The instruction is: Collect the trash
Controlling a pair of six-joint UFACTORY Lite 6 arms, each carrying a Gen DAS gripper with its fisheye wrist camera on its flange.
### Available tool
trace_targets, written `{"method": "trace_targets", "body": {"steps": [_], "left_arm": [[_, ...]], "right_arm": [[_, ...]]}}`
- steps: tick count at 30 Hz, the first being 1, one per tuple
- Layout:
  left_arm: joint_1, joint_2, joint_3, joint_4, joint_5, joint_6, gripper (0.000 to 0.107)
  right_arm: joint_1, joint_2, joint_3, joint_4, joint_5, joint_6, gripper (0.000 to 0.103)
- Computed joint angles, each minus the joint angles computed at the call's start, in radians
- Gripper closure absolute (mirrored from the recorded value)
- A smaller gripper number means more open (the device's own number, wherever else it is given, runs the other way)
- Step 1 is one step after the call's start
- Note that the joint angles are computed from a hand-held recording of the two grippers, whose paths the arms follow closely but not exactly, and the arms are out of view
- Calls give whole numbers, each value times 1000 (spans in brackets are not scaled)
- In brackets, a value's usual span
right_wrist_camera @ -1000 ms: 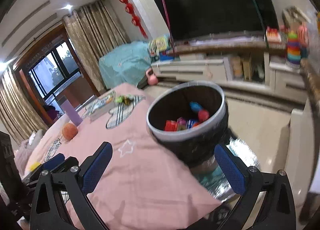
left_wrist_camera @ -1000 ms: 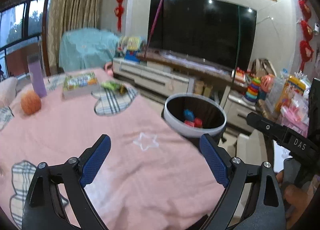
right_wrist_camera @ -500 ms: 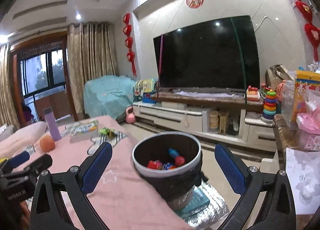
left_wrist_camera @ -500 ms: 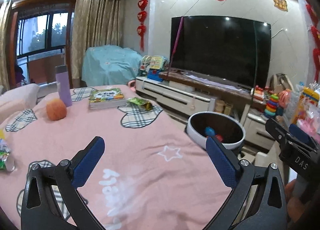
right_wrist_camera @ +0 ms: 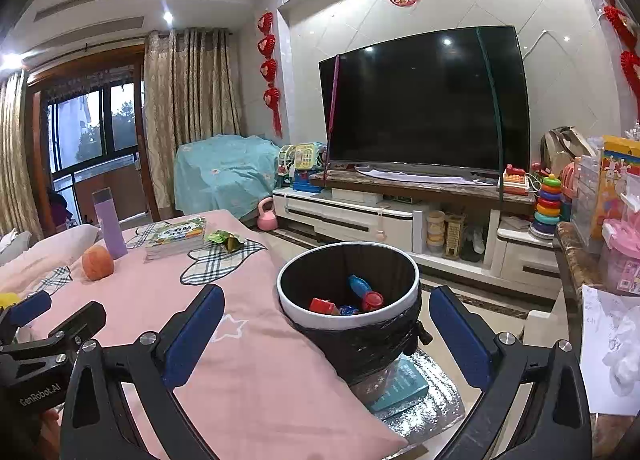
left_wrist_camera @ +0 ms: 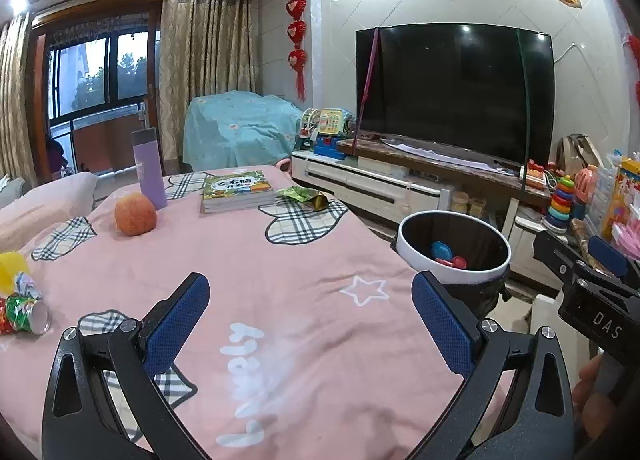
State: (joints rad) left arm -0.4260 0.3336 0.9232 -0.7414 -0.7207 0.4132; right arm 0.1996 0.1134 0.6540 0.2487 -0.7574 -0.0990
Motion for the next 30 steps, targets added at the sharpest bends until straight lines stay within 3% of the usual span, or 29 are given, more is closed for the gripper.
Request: {"method": "trace_targets", "body": {"steps": [30], "left_arm": [[-56,-8,-18,-66,-51,60,4]], "right_arm": [[-15,-21,-36,-53,-3,54,0]]}}
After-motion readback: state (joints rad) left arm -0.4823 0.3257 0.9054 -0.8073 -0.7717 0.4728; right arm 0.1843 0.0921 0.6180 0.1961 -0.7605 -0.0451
